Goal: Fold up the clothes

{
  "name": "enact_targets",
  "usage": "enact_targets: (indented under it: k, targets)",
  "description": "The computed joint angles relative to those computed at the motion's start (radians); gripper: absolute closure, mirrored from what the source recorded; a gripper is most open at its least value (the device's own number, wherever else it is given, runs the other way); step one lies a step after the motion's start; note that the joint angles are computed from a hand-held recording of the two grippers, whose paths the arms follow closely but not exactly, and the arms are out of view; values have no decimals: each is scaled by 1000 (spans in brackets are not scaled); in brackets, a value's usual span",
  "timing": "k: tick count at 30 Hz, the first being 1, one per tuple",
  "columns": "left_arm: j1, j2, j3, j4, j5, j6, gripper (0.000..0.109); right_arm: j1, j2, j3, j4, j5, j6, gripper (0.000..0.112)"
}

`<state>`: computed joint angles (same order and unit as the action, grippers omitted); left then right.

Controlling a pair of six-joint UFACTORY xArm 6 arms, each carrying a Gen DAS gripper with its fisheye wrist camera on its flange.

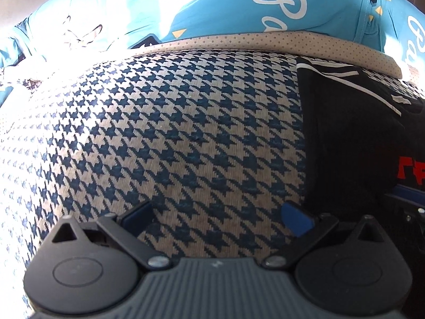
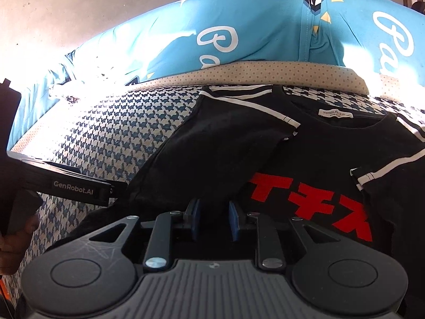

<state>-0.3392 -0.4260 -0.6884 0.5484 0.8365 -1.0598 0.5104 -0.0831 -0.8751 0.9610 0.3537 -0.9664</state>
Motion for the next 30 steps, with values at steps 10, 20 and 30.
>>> enact_targets:
  k: [10,20,30]
  targets:
    - [-3,-58,22,-16,-54,-13,6,-25,-48,29,-90,33,99,82]
    - [-51,2,-16,-21,3,44,6,-41,-82,54,-147,-29,163,82]
    - [-17,-31,5,-40,-65,4,6,-132,-100,46,-156,-50,180,81]
